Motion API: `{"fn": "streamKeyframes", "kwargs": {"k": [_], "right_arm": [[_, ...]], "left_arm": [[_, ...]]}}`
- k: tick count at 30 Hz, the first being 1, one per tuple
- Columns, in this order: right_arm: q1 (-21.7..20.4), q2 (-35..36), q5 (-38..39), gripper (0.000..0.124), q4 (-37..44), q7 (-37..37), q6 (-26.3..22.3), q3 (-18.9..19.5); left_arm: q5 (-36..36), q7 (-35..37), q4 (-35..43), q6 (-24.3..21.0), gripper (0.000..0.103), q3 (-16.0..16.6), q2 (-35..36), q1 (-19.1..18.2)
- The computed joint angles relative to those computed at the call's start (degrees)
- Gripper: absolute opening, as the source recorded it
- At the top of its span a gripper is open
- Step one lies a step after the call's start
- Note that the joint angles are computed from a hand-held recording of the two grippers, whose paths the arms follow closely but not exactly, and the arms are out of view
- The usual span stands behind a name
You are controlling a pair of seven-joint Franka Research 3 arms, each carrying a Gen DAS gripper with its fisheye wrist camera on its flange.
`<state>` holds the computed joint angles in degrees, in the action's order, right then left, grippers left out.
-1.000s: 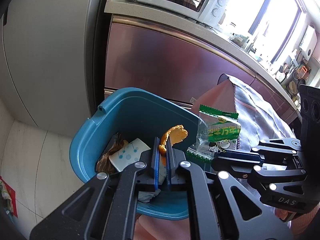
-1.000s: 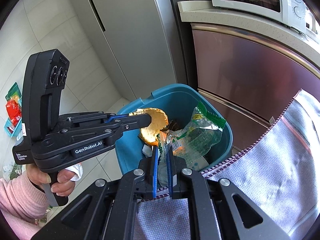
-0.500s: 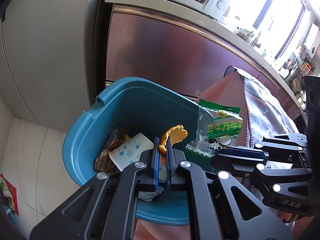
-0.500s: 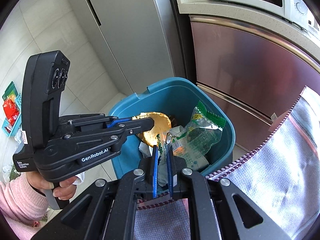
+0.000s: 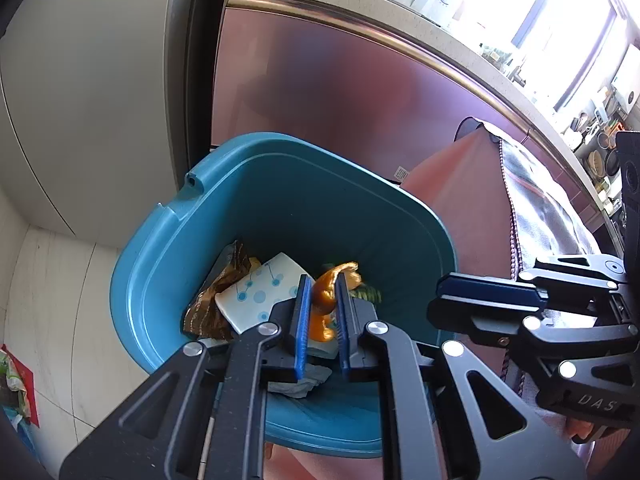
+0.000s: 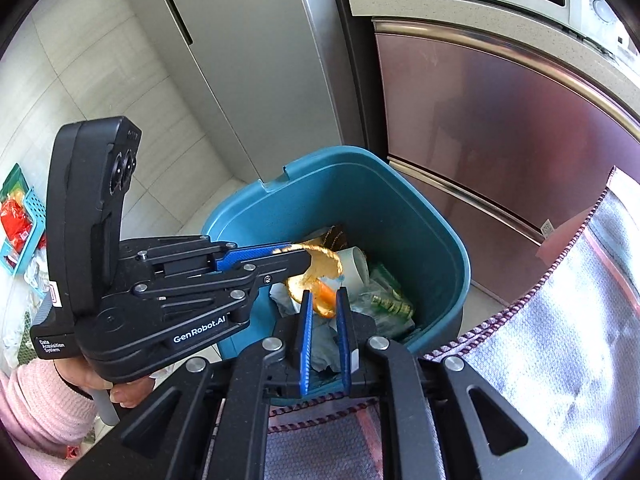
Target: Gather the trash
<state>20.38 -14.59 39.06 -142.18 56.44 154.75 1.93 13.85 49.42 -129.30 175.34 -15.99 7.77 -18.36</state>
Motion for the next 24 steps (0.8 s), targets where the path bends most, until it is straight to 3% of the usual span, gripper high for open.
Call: {"fn": "streamKeyframes", "kwargs": {"k": [2, 5, 10, 13, 17, 24], "right_arm": [[0.1, -0.4, 0.7, 0.011, -0.6, -0.3, 0.3, -0.2], [0.4, -1.4, 1.9, 0.018, -1.6, -0.8, 1.2, -0.6], [1.4, -4.5, 5.6, 0.026, -4.0, -3.1, 2.6, -1.8], [2.2, -7.0, 7.6, 0.033, -5.9, -4.4, 4.0, -2.4], [2.9, -11.3, 9.5, 0.045, -9.0, -4.7, 6.3, -3.1], [3.3, -22.7, 7.4, 0.071, -17.8, -0.7, 13.7, -2.9]], "left_arm": [[-0.9, 0.8, -0.1, 0.3, 0.013, -0.6, 0.1, 0.3], [2.3, -2.0, -0.5, 0.7, 0.022, 1.3, -0.7, -1.4], [18.2, -15.8, -1.4, 1.5, 0.037, 6.2, -3.4, -5.0], [31.3, -27.5, -1.3, 1.0, 0.046, 7.1, -5.6, -5.1], [45.8, -40.3, -1.6, 0.7, 0.061, 5.0, -9.1, -2.8], [69.7, -61.7, -3.0, -0.8, 0.088, -2.3, -17.3, 3.0]]}}
